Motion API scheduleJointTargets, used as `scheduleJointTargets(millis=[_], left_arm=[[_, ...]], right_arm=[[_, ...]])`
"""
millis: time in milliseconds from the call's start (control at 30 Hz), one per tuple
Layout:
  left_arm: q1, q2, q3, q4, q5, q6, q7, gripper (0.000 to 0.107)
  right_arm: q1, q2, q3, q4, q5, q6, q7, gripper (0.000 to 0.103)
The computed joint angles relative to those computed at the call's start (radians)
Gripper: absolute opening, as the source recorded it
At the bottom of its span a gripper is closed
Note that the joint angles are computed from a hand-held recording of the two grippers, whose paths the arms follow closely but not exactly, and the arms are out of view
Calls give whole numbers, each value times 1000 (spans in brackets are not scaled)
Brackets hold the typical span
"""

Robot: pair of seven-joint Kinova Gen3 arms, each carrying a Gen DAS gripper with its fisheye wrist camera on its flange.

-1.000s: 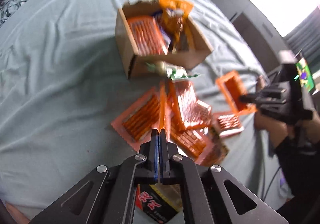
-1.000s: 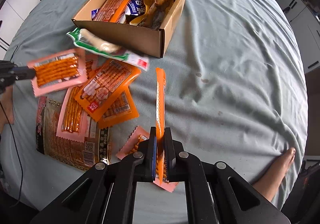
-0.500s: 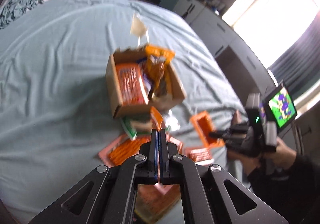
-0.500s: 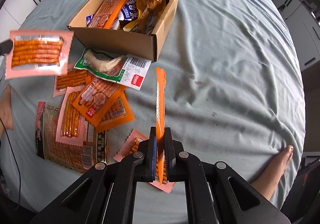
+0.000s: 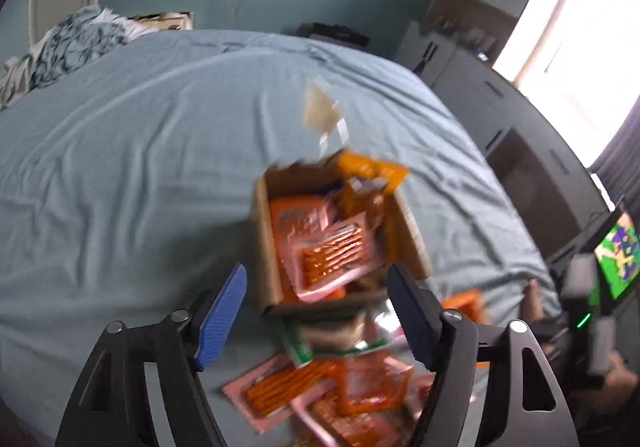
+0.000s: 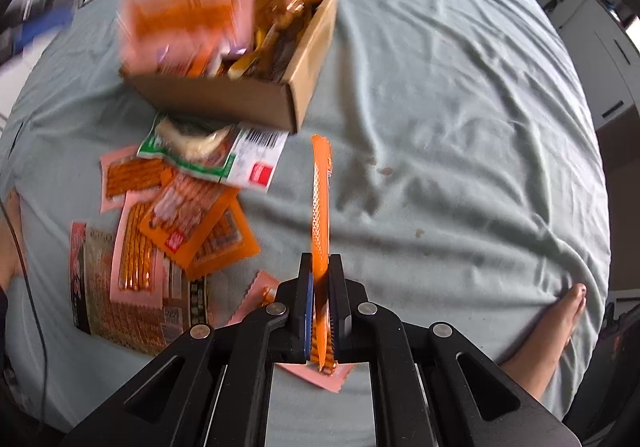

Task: Organize snacks
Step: 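Drop orange packet into box with left tool while right tool drops its packet, then lower the right tool onto the pink sausage packet and grasp it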

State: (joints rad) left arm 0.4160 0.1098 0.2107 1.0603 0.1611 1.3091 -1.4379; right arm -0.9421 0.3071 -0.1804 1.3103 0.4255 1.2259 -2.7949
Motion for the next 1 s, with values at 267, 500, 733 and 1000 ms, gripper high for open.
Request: scheduleJointTargets(millis=[267, 500, 733, 1000], left_arm=[[-45, 4, 46, 49, -106, 213, -43, 72], [-1, -59, -47, 113, -40, 273, -153, 72], [-41, -106, -5, 161, 12, 283, -288, 73], [-32, -97, 9, 163, -14, 321, -290, 73]], right_arm=[[-69, -55, 28, -33, 250, -65, -270, 4], [-90, -16, 58, -94, 380, -156, -386, 15], [-12, 77, -15, -159, 146, 39, -225, 51], [-50, 207, 76, -386, -59, 332, -6, 51]])
